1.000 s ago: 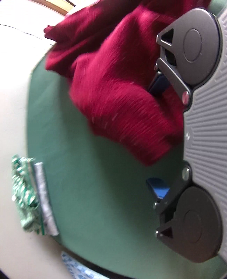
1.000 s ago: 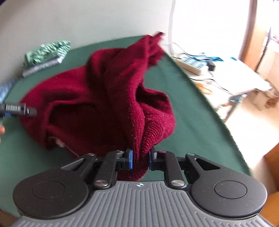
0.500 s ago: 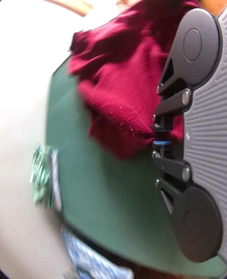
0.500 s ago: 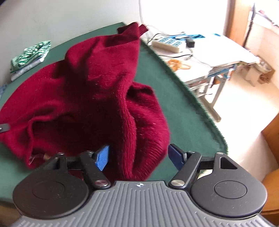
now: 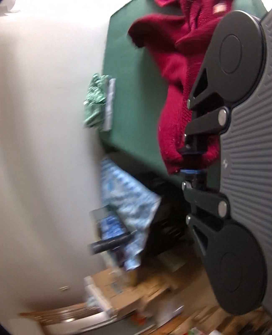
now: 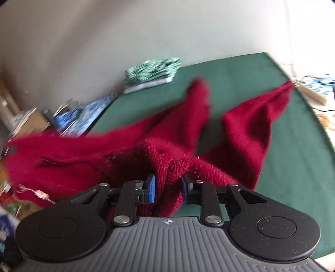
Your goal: Fold clothes
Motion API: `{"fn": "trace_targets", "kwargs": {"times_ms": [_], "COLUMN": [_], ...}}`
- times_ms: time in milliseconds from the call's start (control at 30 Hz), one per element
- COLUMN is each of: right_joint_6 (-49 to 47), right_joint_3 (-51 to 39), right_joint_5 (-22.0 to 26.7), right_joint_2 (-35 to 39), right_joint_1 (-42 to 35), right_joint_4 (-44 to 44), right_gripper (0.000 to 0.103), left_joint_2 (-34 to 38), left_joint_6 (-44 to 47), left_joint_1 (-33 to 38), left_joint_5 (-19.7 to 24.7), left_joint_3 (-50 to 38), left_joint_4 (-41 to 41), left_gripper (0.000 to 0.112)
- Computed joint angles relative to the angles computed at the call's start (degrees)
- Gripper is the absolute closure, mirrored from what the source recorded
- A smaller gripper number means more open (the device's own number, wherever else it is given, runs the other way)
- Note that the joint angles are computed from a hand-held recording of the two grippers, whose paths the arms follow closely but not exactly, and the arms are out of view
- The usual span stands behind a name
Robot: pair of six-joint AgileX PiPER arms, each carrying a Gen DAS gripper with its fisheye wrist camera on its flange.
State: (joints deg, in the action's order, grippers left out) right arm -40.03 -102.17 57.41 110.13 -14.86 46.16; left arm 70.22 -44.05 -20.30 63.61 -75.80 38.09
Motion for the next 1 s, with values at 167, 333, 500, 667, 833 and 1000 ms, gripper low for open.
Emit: {"fn": "trace_targets", "kwargs": {"times_ms": [167, 333, 500, 667, 833, 1000], "right_joint_6": [10.6, 16.5, 11.2, 6.6, 3.7, 12.2], "right_joint_3": [-6.3, -12.3, 0.7, 15.6, 12.9, 6.7], "right_joint_5": [-3.7, -2.5, -7.0, -19.9, -10.4, -6.4], "right_joint_2": [2.1, 7.8, 0.1, -9.0, -5.8, 0.3], "right_joint_1": [-4.3, -5.1, -6.9, -6.2, -6.3, -5.0], "right_joint_4": [-4.4, -15.2, -16.2, -26.3, -18.8, -13.3], "right_gripper": [0.078, 0.056, 0.044, 0.03, 0.03, 0.061], "left_joint_2": [5.5, 17.8, 14.2, 8.3, 11.7, 18.7], "left_joint_6": [-3.3, 4.4, 17.2, 31.6, 37.2, 17.8], "left_joint_1": [-2.4, 0.8, 3.7, 9.5, 10.5, 3.1], "left_joint_5": [-5.8, -9.9, -11.2, -10.4, -11.4, -14.9], "left_joint_3": [1.3, -3.1, 0.6, 3.4, 4.7, 2.9], "left_joint_4": [-6.3, -13.7, -19.6, -30.5, -42.1, -26.1], "left_gripper": [0.094, 0.081, 0.034, 0.016, 0.011, 0.079]}}
